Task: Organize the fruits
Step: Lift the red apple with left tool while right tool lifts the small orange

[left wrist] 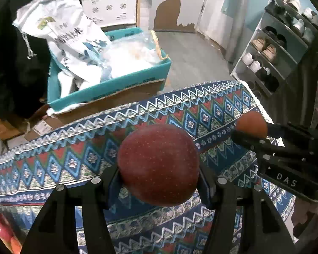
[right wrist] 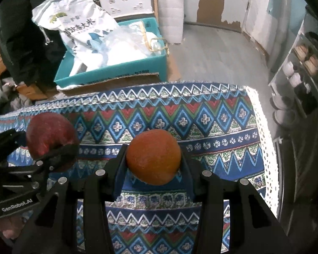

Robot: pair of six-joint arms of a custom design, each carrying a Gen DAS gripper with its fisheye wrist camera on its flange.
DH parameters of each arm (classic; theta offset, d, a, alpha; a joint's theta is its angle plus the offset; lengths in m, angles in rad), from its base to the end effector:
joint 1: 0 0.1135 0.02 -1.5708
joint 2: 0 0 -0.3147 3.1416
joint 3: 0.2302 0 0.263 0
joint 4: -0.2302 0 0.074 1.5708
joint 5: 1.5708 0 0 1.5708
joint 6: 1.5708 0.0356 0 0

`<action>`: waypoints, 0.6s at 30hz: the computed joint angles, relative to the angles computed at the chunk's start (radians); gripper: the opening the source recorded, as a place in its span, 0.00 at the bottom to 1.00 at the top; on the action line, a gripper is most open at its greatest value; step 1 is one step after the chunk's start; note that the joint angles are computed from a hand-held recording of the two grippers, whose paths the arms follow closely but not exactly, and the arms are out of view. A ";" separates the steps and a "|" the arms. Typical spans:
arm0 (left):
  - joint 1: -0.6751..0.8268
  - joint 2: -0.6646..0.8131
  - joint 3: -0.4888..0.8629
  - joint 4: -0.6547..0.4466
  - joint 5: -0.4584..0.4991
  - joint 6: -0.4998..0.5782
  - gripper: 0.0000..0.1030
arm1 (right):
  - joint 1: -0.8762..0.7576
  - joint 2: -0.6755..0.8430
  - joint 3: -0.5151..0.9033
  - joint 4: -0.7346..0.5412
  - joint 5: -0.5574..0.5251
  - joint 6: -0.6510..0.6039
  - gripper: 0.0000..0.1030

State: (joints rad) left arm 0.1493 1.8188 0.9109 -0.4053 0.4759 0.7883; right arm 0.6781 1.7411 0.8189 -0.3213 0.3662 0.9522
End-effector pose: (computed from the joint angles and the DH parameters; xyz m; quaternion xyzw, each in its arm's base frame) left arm 0.3278 0.0328 0.1515 0.3315 0.9055 -0.1521 0.2170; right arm 0.2497 0.1847 0.1543 0.1619 0.9570 -0.0066 0.2406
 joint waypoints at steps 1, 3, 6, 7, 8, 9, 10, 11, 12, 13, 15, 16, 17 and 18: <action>0.012 -0.009 0.003 -0.013 0.006 0.008 0.60 | 0.008 -0.004 0.008 -0.014 0.005 0.004 0.44; 0.040 -0.021 0.016 -0.046 0.017 0.028 0.60 | 0.029 -0.014 0.025 -0.042 0.019 0.014 0.44; 0.076 -0.038 0.029 -0.083 0.033 0.050 0.60 | 0.054 -0.027 0.047 -0.074 0.034 0.026 0.44; 0.093 -0.047 0.034 -0.097 0.040 0.062 0.60 | 0.064 -0.031 0.057 -0.088 0.040 0.031 0.44; 0.104 -0.053 0.037 -0.107 0.044 0.073 0.60 | 0.075 -0.034 0.068 -0.102 0.047 0.034 0.44; 0.121 -0.060 0.043 -0.122 0.051 0.088 0.60 | 0.082 -0.036 0.076 -0.111 0.051 0.037 0.44; 0.134 -0.068 0.045 -0.132 0.055 0.099 0.60 | 0.090 -0.038 0.088 -0.124 0.056 0.039 0.44; 0.148 -0.070 0.052 -0.145 0.059 0.112 0.60 | 0.099 -0.037 0.100 -0.135 0.060 0.041 0.44; 0.165 -0.076 0.059 -0.162 0.065 0.126 0.60 | 0.108 -0.037 0.112 -0.145 0.066 0.043 0.44; 0.177 -0.078 0.065 -0.173 0.069 0.135 0.60 | 0.118 -0.037 0.124 -0.155 0.072 0.046 0.44; 0.209 -0.080 0.082 -0.204 0.078 0.158 0.60 | 0.135 -0.035 0.150 -0.175 0.081 0.048 0.44; 0.227 -0.081 0.092 -0.220 0.082 0.171 0.60 | 0.146 -0.033 0.163 -0.182 0.085 0.049 0.44; 0.242 -0.081 0.100 -0.232 0.085 0.182 0.60 | 0.155 -0.030 0.176 -0.188 0.088 0.048 0.44; 0.260 -0.081 0.109 -0.247 0.090 0.195 0.60 | 0.165 -0.025 0.191 -0.196 0.092 0.049 0.44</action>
